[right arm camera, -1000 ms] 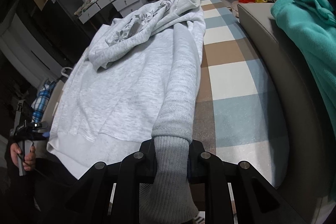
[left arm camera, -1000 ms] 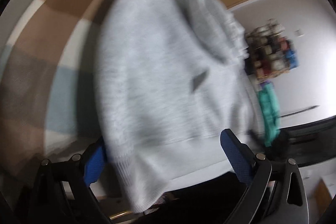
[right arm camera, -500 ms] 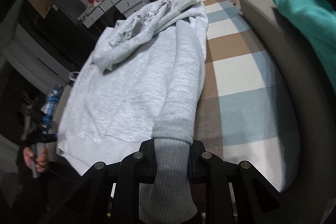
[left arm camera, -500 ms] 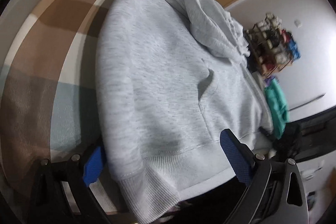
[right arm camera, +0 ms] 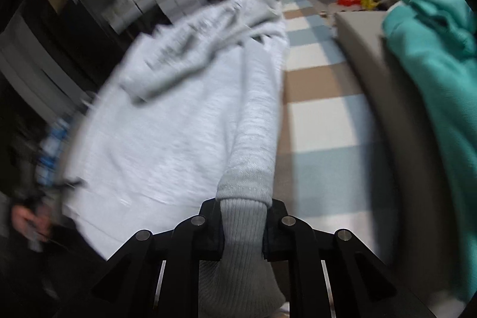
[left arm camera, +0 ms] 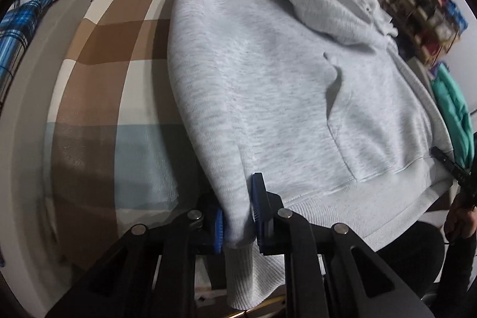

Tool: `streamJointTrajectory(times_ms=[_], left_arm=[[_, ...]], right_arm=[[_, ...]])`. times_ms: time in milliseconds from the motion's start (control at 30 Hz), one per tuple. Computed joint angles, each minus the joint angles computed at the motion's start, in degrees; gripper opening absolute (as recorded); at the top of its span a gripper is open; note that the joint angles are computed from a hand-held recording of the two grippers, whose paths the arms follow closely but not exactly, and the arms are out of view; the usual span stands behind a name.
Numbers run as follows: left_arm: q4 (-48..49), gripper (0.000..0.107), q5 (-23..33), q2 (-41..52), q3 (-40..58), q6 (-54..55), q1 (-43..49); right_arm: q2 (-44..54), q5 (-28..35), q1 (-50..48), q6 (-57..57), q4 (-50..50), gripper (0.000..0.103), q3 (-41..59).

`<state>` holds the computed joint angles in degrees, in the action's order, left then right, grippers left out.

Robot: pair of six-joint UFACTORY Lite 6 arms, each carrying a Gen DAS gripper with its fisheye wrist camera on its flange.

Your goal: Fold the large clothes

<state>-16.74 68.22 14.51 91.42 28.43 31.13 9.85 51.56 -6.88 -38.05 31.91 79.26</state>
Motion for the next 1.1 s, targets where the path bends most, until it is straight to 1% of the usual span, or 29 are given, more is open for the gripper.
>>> streamJointTrajectory(times_ms=[67, 167, 233, 267, 300, 367, 400, 433, 467, 500, 567, 600, 633, 667, 700, 767, 833, 867, 900, 967, 1000, 1033, 1100], left_arm=[[1.68, 0.011, 1.23, -0.87, -0.06, 0.87, 0.24], [2.91, 0.011, 1.9, -2.41, -1.09, 1.98, -0.14], [-0.02, 0.012, 3.95, -3.38, -1.66, 4.18, 2.08], [-1.66, 0.015, 5.12, -3.16, -1.48, 4.96, 3.25], [-2.64, 0.021, 7.23, -1.86, -0.06, 7.12, 4.3], [-6.28, 0.032, 8.58, -0.84, 0.34, 8.99, 6.42], [-7.73, 0.046, 9.79, -0.02, 0.49, 9.73, 7.3], [-9.81, 0.061, 11.31, 0.65, 0.18, 10.66, 8.55], [-12.22, 0.071, 12.36, 1.14, -0.39, 11.45, 9.23], [-14.07, 0.074, 12.31, 0.98, -1.35, 12.27, 9.64], [-17.75, 0.077, 13.17, 1.01, -2.54, 14.44, 11.27], [-19.73, 0.079, 13.99, 1.55, -2.68, 14.89, 12.01], [-22.18, 0.084, 15.26, 2.42, -2.75, 15.21, 13.22], [-23.94, 0.084, 16.38, 2.82, -2.99, 15.28, 14.38], [-24.69, 0.084, 18.03, 3.4, -2.13, 15.26, 15.53], [-27.29, 0.084, 20.32, 4.88, 0.13, 13.61, 15.76], [-29.95, 0.084, 24.23, 5.55, 1.9, 14.53, 18.46], [-31.81, 0.084, 24.3, 4.65, 0.73, 14.71, 18.32], [-33.91, 0.084, 25.64, 4.77, 0.81, 15.25, 19.44], [-38.45, 0.084, 28.63, 5.43, 0.96, 15.89, 21.52], [-40.0, 0.084, 27.86, 5.03, 0.03, 15.46, 20.41], [-41.81, 0.084, 28.23, 5.04, -0.53, 15.41, 19.9], [-45.02, 0.084, 30.78, 5.67, 0.12, 15.51, 20.0]], right_arm=[[-3.02, -3.57, 3.38, 1.97, -7.26, 0.016, -3.53], [-7.07, -5.74, 6.14, 3.74, -13.58, 0.016, -7.99], [-8.77, -4.49, 5.54, 1.61, -13.02, 0.016, -9.09], [-8.62, -2.79, 4.32, -0.3, -10.79, 0.016, -8.63], [-7.54, -0.63, 2.77, -2.07, -7.99, 0.017, -7.18], [-3.06, 7.34, -2.61, -7.32, 2.04, 0.021, -2.37], [0.35, 12.97, -5.86, -9.82, 7.94, 0.022, 0.61], [2.76, 16.54, -7.95, -11.01, 11.94, 0.023, 2.59], [5.59, 20.46, -9.97, -11.97, 16.2, 0.025, 4.61], [8.39, 24.24, -11.38, -12.31, 19.84, 0.026, 6.33], [12.38, 29.66, -12.6, -12.32, 25.15, 0.036, 7.96], [15.19, 33.29, -13.44, -12.6, 28.55, 0.039, 8.83], [16.74, 35.35, -13.92, -12.76, 30.89, 0.045, 8.79], [17.82, 36.64, -14.32, -12.54, 32.94, 0.05, 8.15], [18.39, 36.57, -14.3, -11.95, 33.42, 0.051, 7.49], [17.09, 33.02, -12.8, -10.9, 30.73, 0.051, 6.41], [14.1, 27.13, -10.46, -10.1, 24.08, 0.051, 5.68], [12.64, 24.23, -8.97, -9.29, 20.36, 0.051, 5.52], [12.05, 23.15, -8.11, -8.89, 18.27, 0.051, 5.59], [11.5, 22.74, -6.8, -8.84, 16.53, 0.051, 5.5], [11.61, 22.68, -6.06, -8.62, 16.17, 0.051, 5.49], [11.94, 22.77, -5.5, -8.65, 16.52, 0.051, 5.63], [12.63, 23.23, -5.67, -9.04, 18.61, 0.051, 5.67]])
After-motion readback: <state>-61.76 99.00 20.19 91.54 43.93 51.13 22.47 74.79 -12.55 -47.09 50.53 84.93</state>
